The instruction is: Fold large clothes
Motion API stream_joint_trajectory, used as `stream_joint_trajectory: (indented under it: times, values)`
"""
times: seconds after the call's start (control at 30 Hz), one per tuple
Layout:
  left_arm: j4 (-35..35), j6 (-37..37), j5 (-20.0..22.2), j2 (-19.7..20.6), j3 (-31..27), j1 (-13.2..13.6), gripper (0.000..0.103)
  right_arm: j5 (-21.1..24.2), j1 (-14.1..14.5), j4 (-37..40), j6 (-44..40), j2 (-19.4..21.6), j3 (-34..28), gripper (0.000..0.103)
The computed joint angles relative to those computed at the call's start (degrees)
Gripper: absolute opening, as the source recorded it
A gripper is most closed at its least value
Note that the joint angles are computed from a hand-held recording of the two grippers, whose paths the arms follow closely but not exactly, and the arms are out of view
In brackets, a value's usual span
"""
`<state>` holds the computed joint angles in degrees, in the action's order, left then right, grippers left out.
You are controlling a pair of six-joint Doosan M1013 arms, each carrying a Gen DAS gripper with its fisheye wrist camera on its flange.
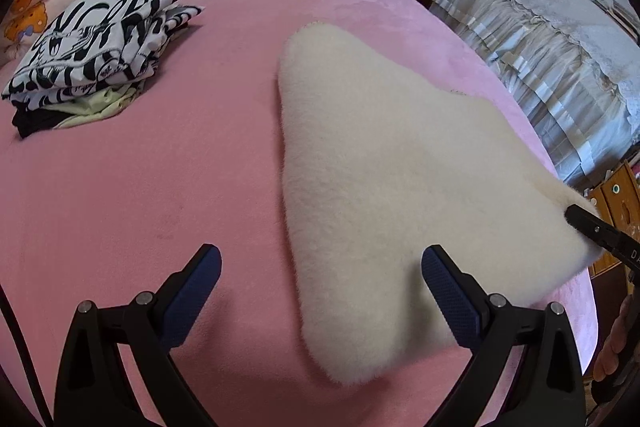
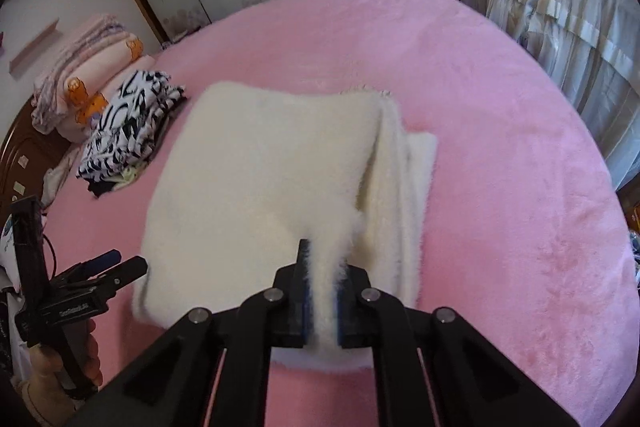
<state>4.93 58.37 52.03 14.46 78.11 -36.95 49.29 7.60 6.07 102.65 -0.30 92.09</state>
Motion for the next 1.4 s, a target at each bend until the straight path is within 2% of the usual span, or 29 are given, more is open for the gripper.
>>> stream_joint_trajectory:
  times: [0.13,0.23,0.3,0.37,0.4,0.43,0.5,0.53,0.63,0.77,0.93,0.97,1.03,1.1,1.2,1.27,1.33,1.4]
  values:
    - [-2.59,4.72,1.79,1.74,-0.60,-0.76,0.100,1.79,0.09,-5.09,5.23,1.03,3.09,0.007]
    - [-6.18,7.69,3.51,3.14,-0.37,-0.83,0.100,0.75,0.80,-7.43,8.12,1.66,4.95,0.008]
    - [-6.06,7.55,2.86,2.81,-0.08,-0.93,0.100,1.04,0.54,-5.44,7.45,1.38,4.43,0.009]
    - [-5.80,9.25,2.70,2.63,-0.48,-0.92,0.100,1.50,-0.93,0.20,3.49,1.22,3.37,0.013]
    - [-6.04,10.67,3.16,2.72,-1.06,-0.83,0.100,1.72,-1.77,2.94,1.33,1.36,2.76,0.018]
    - [-6.62,12.12,3.67,2.89,-1.70,-0.64,0.100,1.48,-2.33,4.71,0.01,1.42,2.43,0.030]
    - [-7.98,14.32,3.45,3.07,-2.66,-0.12,0.100,0.51,-3.22,6.13,-0.38,2.11,1.16,0.046]
    - [-8.88,15.04,3.23,3.27,-3.31,0.23,0.100,0.16,-3.55,6.02,-0.30,2.92,0.07,0.049]
    - [-12.72,16.05,3.13,4.70,-5.76,1.95,0.100,0.82,-4.40,5.73,0.01,6.26,-3.52,0.049]
    - [-13.56,13.92,2.12,7.01,-9.02,4.09,0.100,2.51,-5.01,4.26,2.63,11.03,-8.62,0.049]
    - [-14.28,12.16,3.29,9.99,-12.57,6.17,0.100,5.26,-4.82,2.88,2.45,15.03,-12.77,0.049]
    - [-15.05,12.60,3.62,10.55,-13.12,6.58,0.100,5.04,-4.28,0.73,3.02,15.25,-13.02,0.047]
    - [-16.79,13.04,3.45,11.06,-13.27,7.02,0.100,5.22,-2.93,-4.68,4.02,15.33,-13.21,0.023]
    - [-17.92,13.44,4.40,11.60,-13.94,7.16,0.100,5.23,-1.48,-10.34,5.64,14.68,-12.72,0.013]
    - [-16.76,15.58,3.57,11.34,-13.83,6.29,0.100,1.49,-0.52,-16.43,10.28,11.36,-10.27,0.010]
    - [-15.71,16.70,2.53,11.15,-13.28,5.51,0.100,0.98,-0.37,-18.69,11.85,10.36,-8.86,0.010]
    - [-14.73,16.47,2.46,11.45,-13.04,4.95,0.101,4.78,-1.27,-16.77,10.85,12.41,-9.26,0.010]
    - [-16.66,16.56,2.49,11.84,-13.07,5.14,0.101,6.12,-0.73,-19.18,11.19,13.83,-9.39,0.012]
